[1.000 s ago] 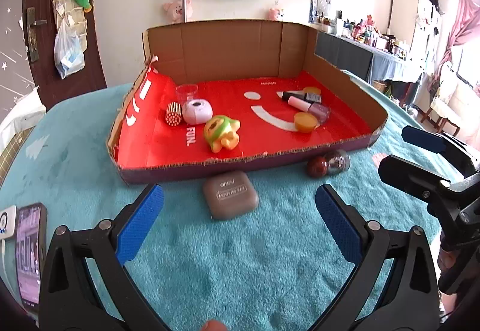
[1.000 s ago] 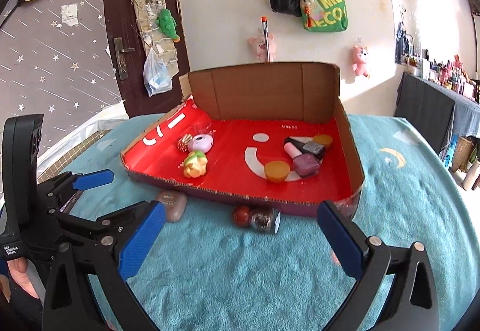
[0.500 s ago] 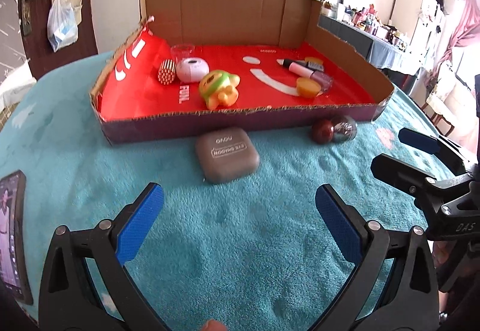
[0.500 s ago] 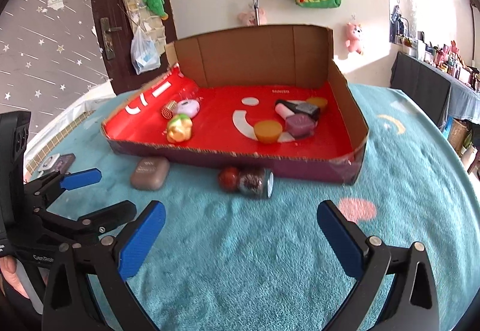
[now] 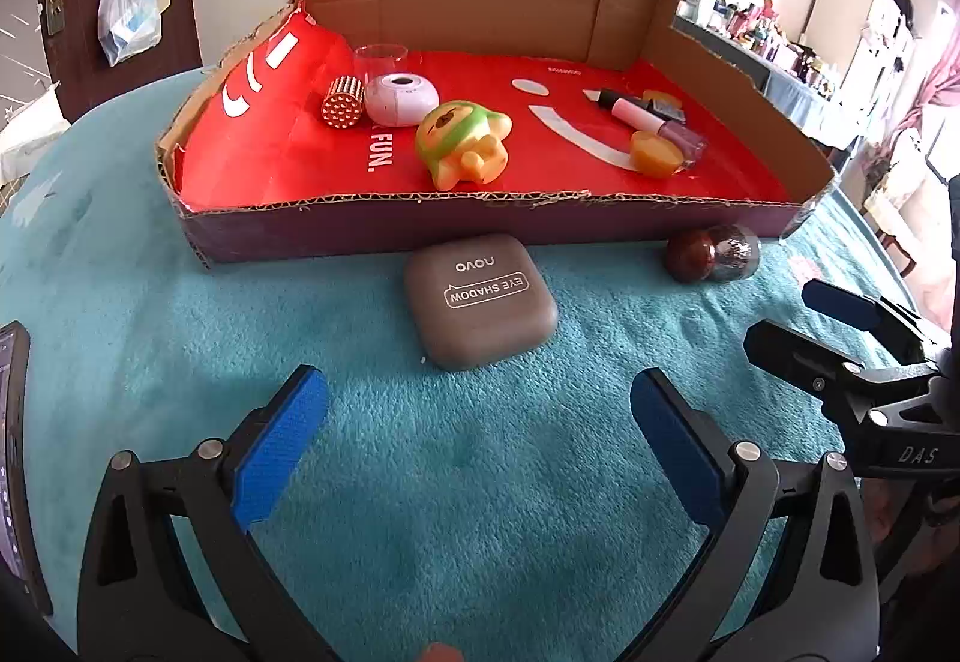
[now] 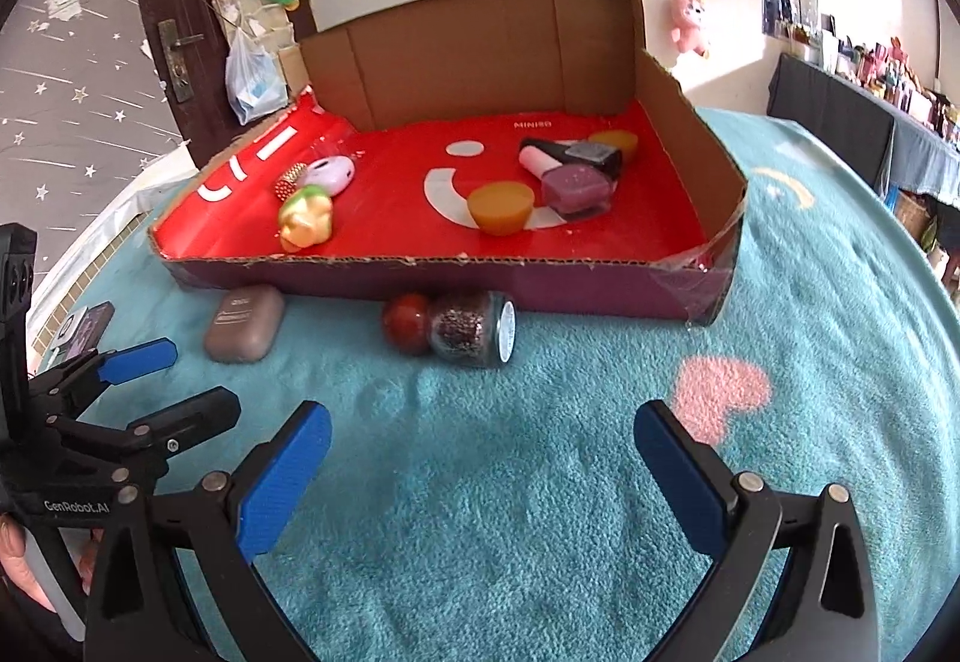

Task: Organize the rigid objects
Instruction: 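Withdraw both open tools from the box toward the eye shadow and glitter bottle, then grasp the brown eye shadow compact with the left tool while the right tool grasps the glitter bottle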

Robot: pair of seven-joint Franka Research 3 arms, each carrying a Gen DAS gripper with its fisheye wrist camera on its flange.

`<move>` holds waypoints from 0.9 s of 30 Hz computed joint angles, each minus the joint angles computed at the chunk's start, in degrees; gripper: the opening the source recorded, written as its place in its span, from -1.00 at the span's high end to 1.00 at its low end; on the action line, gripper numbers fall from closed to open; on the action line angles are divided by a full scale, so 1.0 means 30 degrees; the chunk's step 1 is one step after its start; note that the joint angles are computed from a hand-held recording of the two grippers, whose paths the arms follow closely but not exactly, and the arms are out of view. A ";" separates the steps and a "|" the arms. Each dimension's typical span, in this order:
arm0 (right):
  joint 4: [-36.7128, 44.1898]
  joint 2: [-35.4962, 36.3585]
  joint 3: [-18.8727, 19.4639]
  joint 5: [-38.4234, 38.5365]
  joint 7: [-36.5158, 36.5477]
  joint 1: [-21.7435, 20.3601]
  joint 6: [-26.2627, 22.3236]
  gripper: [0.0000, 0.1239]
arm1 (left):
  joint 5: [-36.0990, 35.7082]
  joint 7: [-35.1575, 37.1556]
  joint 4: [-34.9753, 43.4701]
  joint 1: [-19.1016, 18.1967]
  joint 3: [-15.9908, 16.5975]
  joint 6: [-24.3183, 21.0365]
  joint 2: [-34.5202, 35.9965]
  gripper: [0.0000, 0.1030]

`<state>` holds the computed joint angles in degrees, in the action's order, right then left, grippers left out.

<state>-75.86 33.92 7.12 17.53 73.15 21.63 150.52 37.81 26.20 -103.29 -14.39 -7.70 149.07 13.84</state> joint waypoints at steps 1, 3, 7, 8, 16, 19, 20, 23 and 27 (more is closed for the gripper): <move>0.0338 0.0200 -0.0029 0.0012 0.0167 0.0001 -0.0333 -0.66 | -0.0226 0.0211 0.0103 0.0059 -0.0055 -0.0081 0.0081 -1.00; 0.1018 0.0567 -0.0106 -0.0021 0.0530 0.0010 -0.1095 -0.66 | -0.0672 0.0715 0.0438 0.0133 -0.0141 -0.0416 0.0304 -1.00; 0.2240 0.1178 -0.0175 -0.0173 0.0956 0.0073 -0.2093 -0.66 | -0.1232 0.1581 0.1279 0.0098 -0.0188 -0.1102 0.0802 -1.00; 0.2666 0.1406 -0.0130 -0.0144 0.1018 0.0060 -0.2377 -0.66 | -0.1340 0.1663 0.1317 0.0100 -0.0169 -0.1056 0.0842 -1.00; 0.6365 0.3530 -0.0144 -0.0184 0.2060 0.0265 -0.4206 -0.57 | -0.1563 0.1392 0.1897 0.0034 0.0179 -0.1066 0.1292 -0.96; 0.7432 0.4134 -0.0116 -0.0221 0.2271 0.0370 -0.4675 -0.48 | -0.1250 0.1246 0.2153 -0.0112 0.0289 -0.1347 0.1446 -0.93; 0.7731 0.4308 -0.0107 -0.0248 0.2313 0.0424 -0.4783 -0.44 | -0.1152 0.1153 0.2229 -0.0146 0.0326 -0.1409 0.1486 -0.90; 0.8587 0.4820 -0.0127 -0.0361 0.2461 0.0604 -0.5065 -0.41 | -0.0896 0.0920 0.2499 -0.0215 0.0416 -0.1635 0.1647 -0.82; 0.9659 0.5475 -0.0340 -0.0675 0.2887 0.0843 -0.5316 -0.32 | -0.0673 0.0905 0.2879 -0.0276 0.0455 -0.1916 0.1897 -0.80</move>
